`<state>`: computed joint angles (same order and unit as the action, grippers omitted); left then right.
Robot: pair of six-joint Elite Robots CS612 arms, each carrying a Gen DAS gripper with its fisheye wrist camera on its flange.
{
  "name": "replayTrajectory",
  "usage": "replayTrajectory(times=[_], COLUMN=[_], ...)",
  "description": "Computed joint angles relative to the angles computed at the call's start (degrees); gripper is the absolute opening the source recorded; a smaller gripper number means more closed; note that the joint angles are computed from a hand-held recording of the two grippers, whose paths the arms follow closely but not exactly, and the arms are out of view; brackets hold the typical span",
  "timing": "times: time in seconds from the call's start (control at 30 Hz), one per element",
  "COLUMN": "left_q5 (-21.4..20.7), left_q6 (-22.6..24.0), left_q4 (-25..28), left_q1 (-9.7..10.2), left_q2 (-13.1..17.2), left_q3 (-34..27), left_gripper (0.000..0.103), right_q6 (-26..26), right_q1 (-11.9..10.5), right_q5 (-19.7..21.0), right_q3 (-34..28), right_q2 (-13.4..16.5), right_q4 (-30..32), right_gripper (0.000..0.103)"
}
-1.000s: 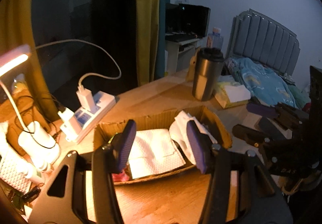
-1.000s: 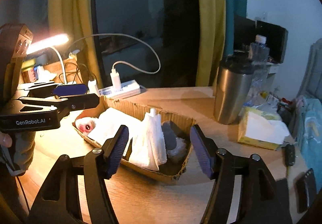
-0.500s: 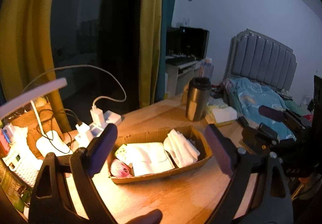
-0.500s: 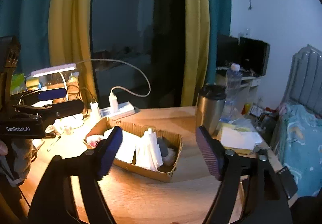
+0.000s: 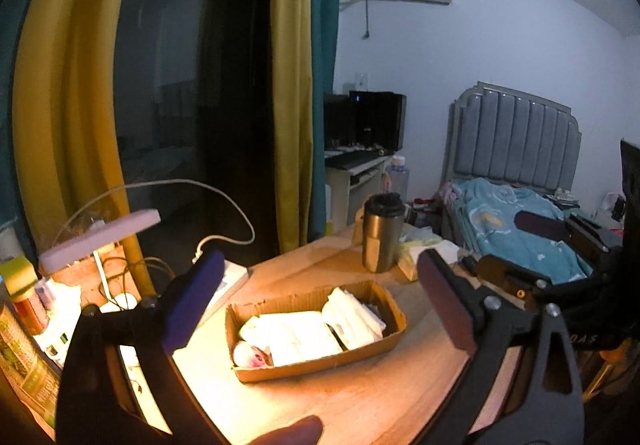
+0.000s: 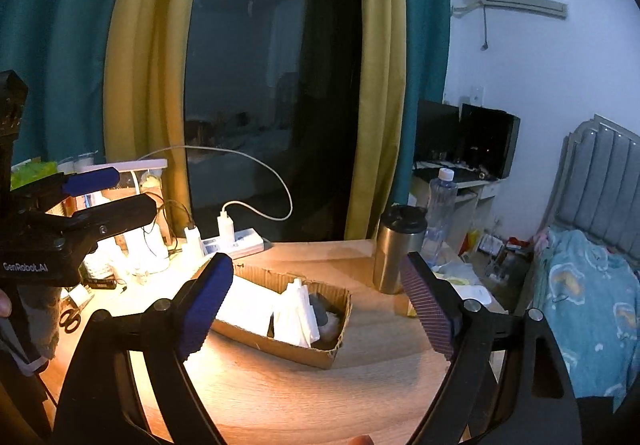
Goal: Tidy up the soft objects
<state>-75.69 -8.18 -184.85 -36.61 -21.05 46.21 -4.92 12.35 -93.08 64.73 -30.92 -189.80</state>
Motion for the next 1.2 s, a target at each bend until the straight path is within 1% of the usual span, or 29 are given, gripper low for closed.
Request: replayTrajectory(times=[0.17,0.37,0.67,1.2], left_q5=[0.3,1.1,1.4,2.1], left_q6=[0.2,0.2,-0.2,-0.2], left_q4=[-1.9,-2.9,-2.3,-1.9], left_q1=[-0.14,-0.23,-0.31,-0.4], left_q2=[-0.8,-1.2,-1.5,-1.4], left_q3=[1.5,2.1,2.4,2.2], left_gripper=[0.098,0.098,0.099,0.099], right_q6=[0.2,0.3,-0.1,-0.5], right_q1=[0.3,0.4,0.6,0.7], right_q5=[-0.5,-0.8,-1.1,-1.2], right_q3=[0.9,1.2,0.6,0.7], right_q2=[-0.6,-0.8,-0.5,-0.9], right_q4=[-0.9,-1.3,-1.2,-0.5], right_gripper=[0.088,0.088,0.088,0.088])
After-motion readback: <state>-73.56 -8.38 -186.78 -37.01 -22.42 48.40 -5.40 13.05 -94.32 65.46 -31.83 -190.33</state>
